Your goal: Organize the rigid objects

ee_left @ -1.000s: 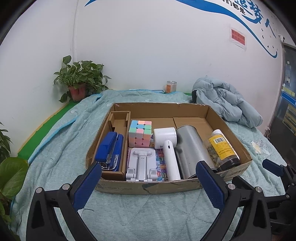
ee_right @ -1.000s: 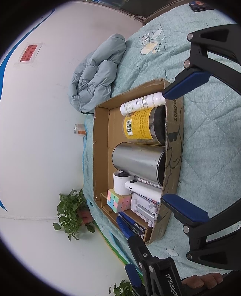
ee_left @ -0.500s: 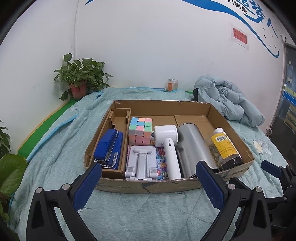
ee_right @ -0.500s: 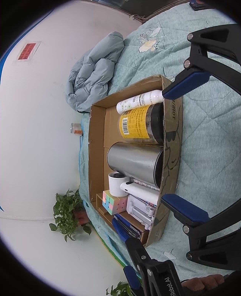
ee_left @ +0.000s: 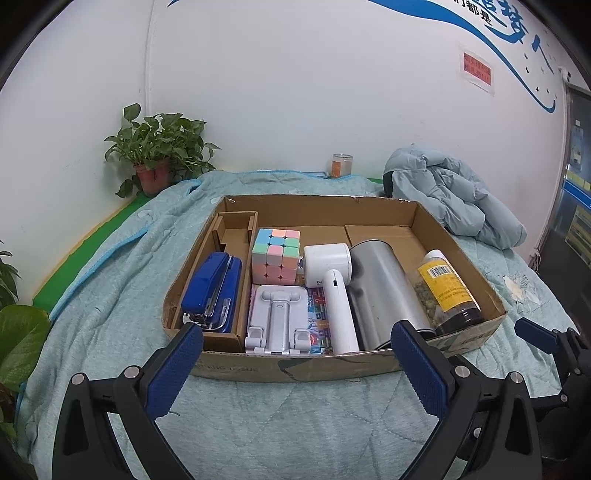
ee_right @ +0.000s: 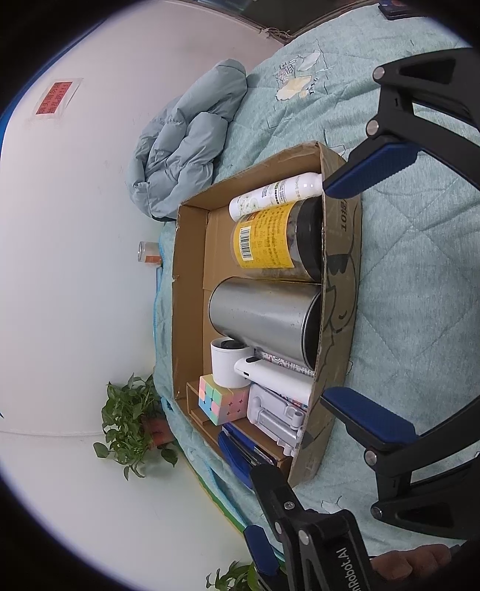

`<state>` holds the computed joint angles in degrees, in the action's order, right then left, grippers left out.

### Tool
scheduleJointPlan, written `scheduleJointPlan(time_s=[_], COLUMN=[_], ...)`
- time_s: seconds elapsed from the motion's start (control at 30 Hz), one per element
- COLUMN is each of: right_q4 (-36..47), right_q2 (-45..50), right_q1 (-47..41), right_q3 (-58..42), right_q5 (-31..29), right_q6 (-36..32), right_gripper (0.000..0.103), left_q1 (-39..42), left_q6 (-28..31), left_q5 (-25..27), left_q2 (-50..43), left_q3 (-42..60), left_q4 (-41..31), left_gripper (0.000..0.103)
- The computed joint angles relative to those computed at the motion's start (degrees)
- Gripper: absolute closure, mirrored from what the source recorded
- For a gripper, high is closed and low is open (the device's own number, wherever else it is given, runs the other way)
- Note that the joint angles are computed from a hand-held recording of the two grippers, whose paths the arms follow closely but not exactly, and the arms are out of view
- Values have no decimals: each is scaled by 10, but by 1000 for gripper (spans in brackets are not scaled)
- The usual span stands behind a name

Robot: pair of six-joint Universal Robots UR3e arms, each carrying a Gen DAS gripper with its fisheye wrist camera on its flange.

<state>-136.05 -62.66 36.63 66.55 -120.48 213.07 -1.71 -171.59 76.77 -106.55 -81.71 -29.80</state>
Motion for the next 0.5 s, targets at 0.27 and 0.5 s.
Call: scheduleJointPlan(time_s=[0.27, 0.5], right_q4=[7, 4], right_q2=[3, 3], right_q1=[2, 3], right_q3=[-4, -3], right_q5=[0, -2], right_q6=[7, 7], right_gripper=[1, 1], left_q1=[2, 0], left_q6=[2, 8], left_q5=[-1, -2], left_q2=[-4, -2], left_q3=[0, -14], left_q4=[2, 23], left_gripper=[0, 0])
